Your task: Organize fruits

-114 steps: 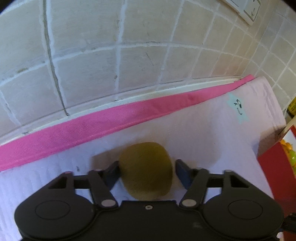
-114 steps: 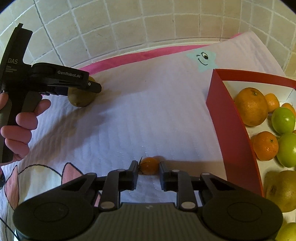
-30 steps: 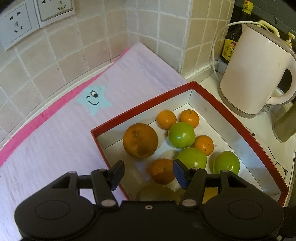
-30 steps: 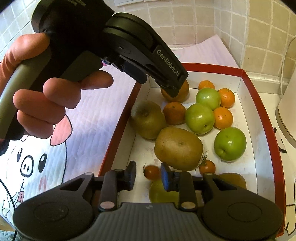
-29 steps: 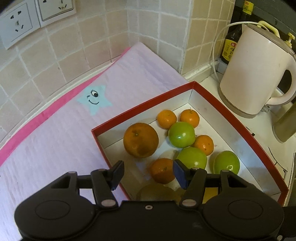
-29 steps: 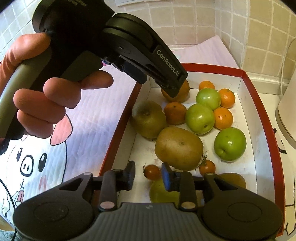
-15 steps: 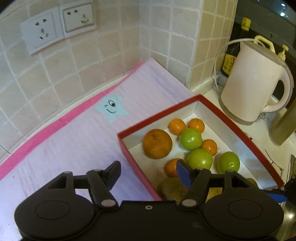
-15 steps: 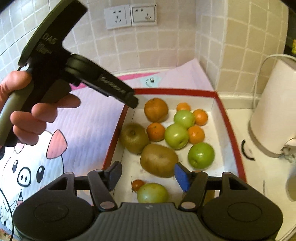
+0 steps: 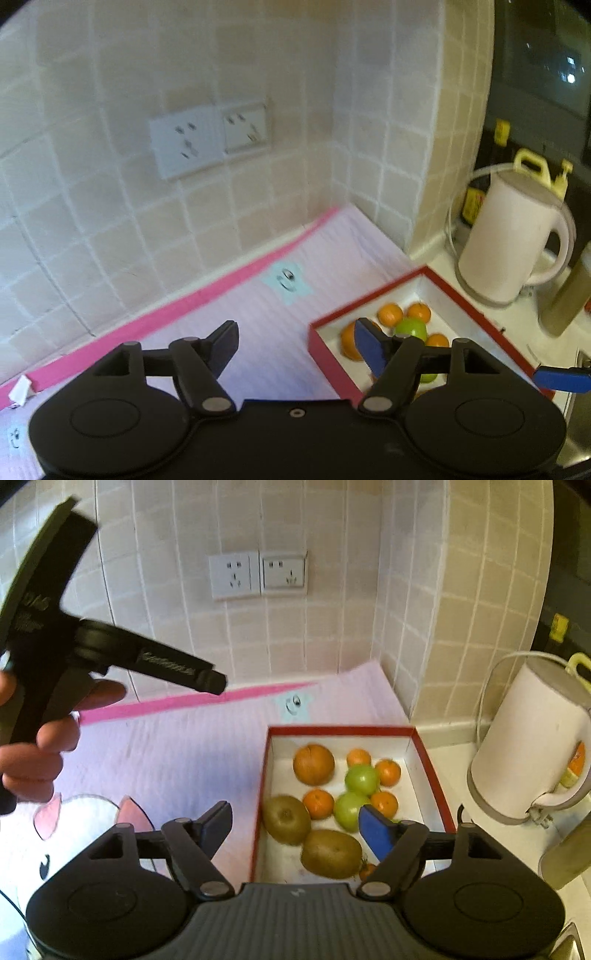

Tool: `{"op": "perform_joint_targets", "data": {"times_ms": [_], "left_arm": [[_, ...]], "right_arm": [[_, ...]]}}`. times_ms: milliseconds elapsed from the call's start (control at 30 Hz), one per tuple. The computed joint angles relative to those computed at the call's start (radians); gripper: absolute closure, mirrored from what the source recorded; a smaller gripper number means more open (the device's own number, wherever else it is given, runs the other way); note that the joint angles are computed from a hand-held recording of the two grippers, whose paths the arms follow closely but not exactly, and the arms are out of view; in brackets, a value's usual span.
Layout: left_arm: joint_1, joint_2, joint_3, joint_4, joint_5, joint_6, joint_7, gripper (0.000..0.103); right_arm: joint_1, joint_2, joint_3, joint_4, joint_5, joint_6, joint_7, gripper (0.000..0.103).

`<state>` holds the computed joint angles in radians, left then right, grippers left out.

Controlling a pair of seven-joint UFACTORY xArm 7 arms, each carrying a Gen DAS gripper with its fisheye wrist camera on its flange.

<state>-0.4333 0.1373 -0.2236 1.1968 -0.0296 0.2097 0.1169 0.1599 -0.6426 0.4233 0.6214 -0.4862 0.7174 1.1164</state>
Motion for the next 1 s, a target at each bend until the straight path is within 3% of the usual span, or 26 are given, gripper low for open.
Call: {"op": "perform_joint_targets", "data": {"times_ms": [200, 400, 467, 533, 567, 700, 867, 1000], "left_arm": [[0.037, -0.170, 0.016, -0.166, -0.103, -0.041, 0.065, 0.014], [0.026, -0.302, 0.066, -0.338, -0.122, -0.109, 0.046, 0.013], [0.117, -0.340, -0.005, -0.390, 0.002, -0.142, -0.074, 0.013], [0.257, -0.396, -0.115, -0.455, 0.164, -0.188, -0.221, 0.012], [0.271, -0.415, -0.122, -0.480, 0.191, -0.204, -0.243, 0.011], [0.115, -0.432, 0.028, -0.527, 0.128, -0.182, -0.175, 0.011], [0.235, -0.439, -0.067, -0.565, 0.200, -0.206, -0.244, 0.011], [0.199, -0.440, -0.031, -0.595, 0.192, -0.208, -0.242, 0.011]], "right_arm": [[-0.039, 0.047, 0.074, 0.120, -0.034, 0.113, 0.117, 0.022], [-0.036, 0.105, 0.096, 0.162, -0.066, 0.132, 0.291, 0.022], [-0.039, 0.151, 0.129, 0.202, -0.111, 0.200, 0.329, 0.022], [-0.025, 0.187, 0.144, 0.230, -0.138, 0.245, 0.358, 0.021], [-0.014, 0.199, 0.141, 0.234, -0.142, 0.249, 0.372, 0.020], [0.022, 0.265, 0.143, 0.275, -0.178, 0.320, 0.411, 0.015], [0.077, 0.323, 0.122, 0.309, -0.208, 0.385, 0.430, 0.013], [0.126, 0.339, 0.073, 0.305, -0.193, 0.390, 0.453, 0.012]]}}
